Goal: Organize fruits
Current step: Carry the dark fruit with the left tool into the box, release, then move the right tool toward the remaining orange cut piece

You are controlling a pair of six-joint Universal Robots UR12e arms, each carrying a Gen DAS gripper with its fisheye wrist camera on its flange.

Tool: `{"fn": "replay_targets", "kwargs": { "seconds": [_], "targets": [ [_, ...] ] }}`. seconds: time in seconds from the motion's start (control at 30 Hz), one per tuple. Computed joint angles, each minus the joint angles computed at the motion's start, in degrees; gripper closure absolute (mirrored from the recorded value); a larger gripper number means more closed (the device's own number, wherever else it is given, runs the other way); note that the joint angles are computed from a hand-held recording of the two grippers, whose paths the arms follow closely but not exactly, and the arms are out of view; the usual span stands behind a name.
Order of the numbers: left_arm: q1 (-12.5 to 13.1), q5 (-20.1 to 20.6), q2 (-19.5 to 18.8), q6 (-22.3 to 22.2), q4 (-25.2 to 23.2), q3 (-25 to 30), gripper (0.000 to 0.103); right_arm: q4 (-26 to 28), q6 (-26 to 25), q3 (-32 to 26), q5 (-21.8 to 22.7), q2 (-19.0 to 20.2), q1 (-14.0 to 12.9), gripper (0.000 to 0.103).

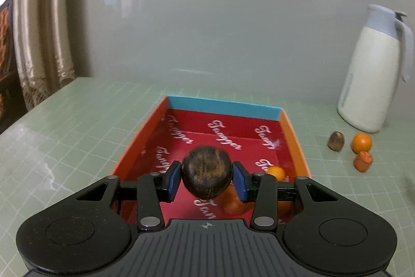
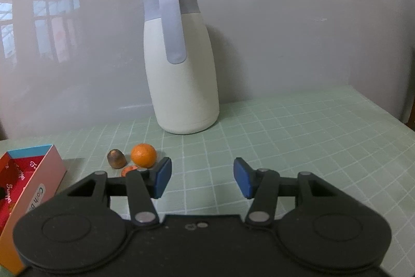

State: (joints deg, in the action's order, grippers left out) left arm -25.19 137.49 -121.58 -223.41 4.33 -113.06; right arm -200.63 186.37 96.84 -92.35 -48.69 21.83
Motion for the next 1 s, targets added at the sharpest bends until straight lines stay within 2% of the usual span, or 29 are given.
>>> {"fn": "replay_targets", "kwargs": {
  "seconds": [0.07,0.13,0.17,0.2,0.27,0.43,0.6,1.0],
  "targets": [
    [0.0,-0.1,-0.1,-0.1,0.3,0.0,0.061,-0.1,0.0,0.2,-0.1,-0.1,0.0,0.049],
    [0.0,0.1,-0.2,0.3,0.7,0.0,0.054,0.0,-0.2,0.2,-0.1,-0.2,0.0,0.048],
    [-0.1,0.4,-0.3,0.6,1.0,0.2,0.039,0.1,-0.3,0.3,-0.1,-0.3,0.0,0.048],
    [-0.3,1.2,-0.5,1.0,1.1,0.5,0.029,0.2,-0.3,0.0,0.1,-0.1,-0.1,0.048],
    [-0.8,2.6,-0.9,2.0,1.5,1.0,0.027,-0.1,-0.4,0.0,-0.1,0.0,-0.1,0.048],
    [-1.1,2.5,-1.2,3.0,2.2,1.6,0.024,-0.1,-0.6,0.3,-0.1,-0.1,-0.6,0.048],
    [-1.5,3.6,-1.6,3.9,2.2,2.1,0.014,-0.3,-0.2,0.4,0.0,-0.1,-0.9,0.048],
    [-1.0,4.8,-0.1,2.9,4.0,-0.8,0.013,0.4,-3.7,-1.7,0.4,1.4,1.0,0.048]
  ]
}}
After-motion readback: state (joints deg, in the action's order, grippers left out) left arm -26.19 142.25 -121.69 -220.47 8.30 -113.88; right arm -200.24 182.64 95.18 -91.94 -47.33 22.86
